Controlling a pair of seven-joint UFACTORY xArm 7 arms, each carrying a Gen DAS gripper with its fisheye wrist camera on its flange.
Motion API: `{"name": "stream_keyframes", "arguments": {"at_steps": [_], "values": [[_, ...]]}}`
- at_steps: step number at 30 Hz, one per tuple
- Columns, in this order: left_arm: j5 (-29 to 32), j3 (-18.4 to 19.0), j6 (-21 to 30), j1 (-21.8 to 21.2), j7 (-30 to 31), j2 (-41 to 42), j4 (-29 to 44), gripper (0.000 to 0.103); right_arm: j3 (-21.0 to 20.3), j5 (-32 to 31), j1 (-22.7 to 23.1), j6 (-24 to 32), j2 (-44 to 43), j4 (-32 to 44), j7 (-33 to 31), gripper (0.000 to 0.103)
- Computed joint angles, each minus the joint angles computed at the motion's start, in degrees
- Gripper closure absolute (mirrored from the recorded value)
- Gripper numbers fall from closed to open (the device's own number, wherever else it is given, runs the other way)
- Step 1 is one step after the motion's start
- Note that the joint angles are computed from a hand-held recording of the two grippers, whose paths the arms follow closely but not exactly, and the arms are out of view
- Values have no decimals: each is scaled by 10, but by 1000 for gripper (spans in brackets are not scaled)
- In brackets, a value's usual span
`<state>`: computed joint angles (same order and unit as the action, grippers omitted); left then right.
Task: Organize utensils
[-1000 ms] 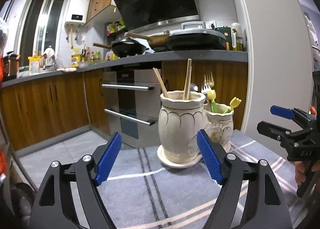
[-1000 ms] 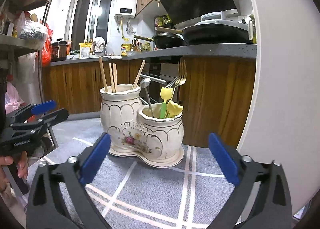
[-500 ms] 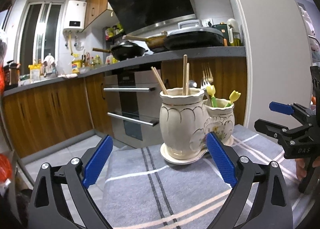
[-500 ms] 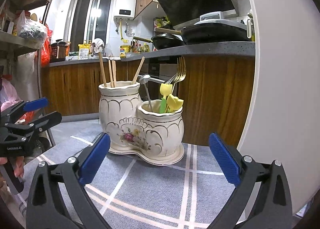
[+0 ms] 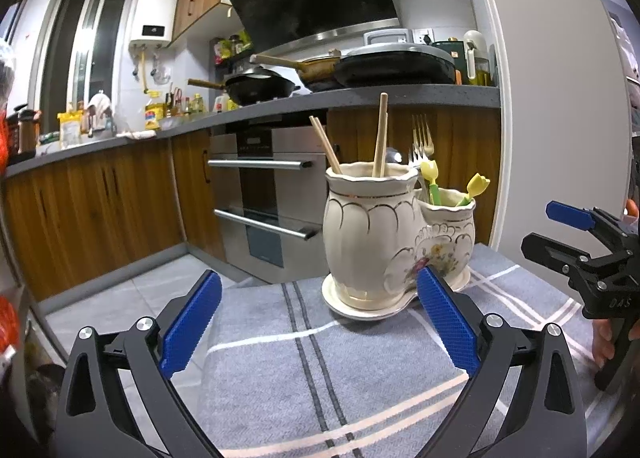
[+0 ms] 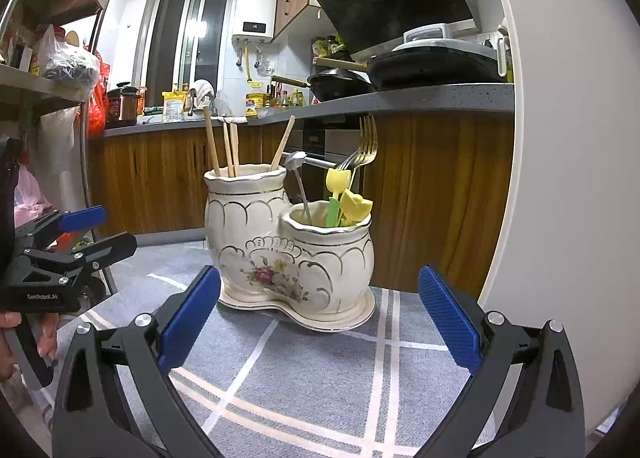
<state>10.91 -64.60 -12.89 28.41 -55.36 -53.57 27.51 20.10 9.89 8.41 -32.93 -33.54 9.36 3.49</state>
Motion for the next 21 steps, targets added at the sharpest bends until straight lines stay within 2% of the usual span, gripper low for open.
{"name": "stream_keyframes", "arguments": {"at_steps": [21], "values": [[-1,0,1,2,-4,2,-1,5,1,-4,-4,12,1,4,8,5]]}}
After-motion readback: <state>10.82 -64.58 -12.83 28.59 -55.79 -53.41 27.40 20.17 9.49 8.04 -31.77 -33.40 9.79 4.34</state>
